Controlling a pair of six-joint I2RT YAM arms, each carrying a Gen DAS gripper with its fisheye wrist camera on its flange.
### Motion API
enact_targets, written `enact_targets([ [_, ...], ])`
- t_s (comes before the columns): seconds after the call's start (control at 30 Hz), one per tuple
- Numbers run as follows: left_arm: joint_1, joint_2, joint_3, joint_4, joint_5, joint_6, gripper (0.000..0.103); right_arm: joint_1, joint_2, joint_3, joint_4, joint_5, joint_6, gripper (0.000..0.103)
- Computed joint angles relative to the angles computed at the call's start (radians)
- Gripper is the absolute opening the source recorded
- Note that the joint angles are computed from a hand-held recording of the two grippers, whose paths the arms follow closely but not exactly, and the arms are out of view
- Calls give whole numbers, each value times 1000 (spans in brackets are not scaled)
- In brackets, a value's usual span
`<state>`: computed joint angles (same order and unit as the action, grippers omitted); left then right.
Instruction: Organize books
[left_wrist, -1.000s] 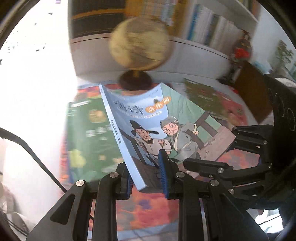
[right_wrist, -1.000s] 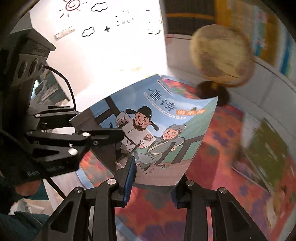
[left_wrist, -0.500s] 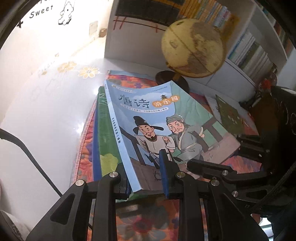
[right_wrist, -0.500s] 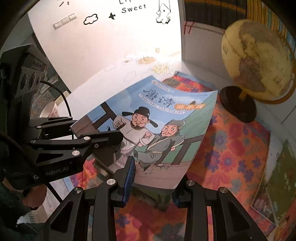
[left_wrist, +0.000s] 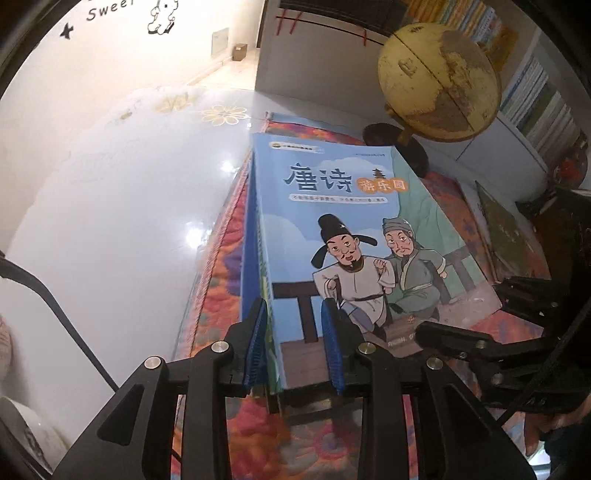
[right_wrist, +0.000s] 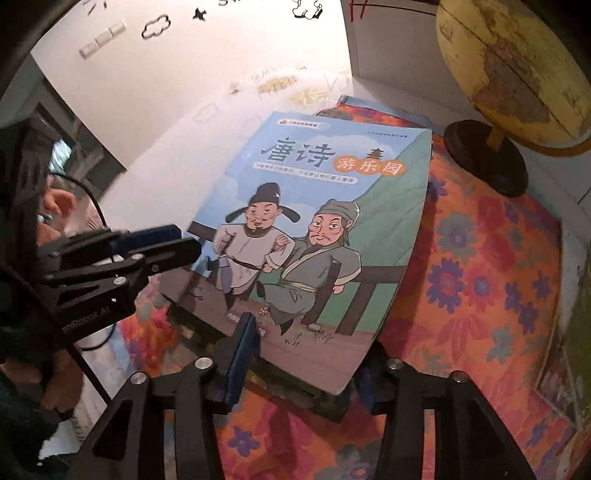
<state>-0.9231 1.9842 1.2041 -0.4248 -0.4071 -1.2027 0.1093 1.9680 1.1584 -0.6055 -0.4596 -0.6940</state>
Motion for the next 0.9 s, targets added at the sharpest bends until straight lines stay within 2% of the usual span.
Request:
enact_targets([
  [0.2,-15,-5,28,-38,-13,-3,27,-40,-27,-33,-14,15,-16,49],
  [0.33,-44,52,148,-107,-41,49,28,-108,-71,-104,-1,44,-40,49],
  [0.53,-77,164,324,-142,7,118,28,-274,-116,-199,21,77,-89,49],
  [0.73,-130,290,566,-232,5,190,28,-464,-145,-246,12,95,-137,50],
  [0.9,-167,397,822,-323,-18,272,28,-594,-183,-242,-12,80,-154,50],
])
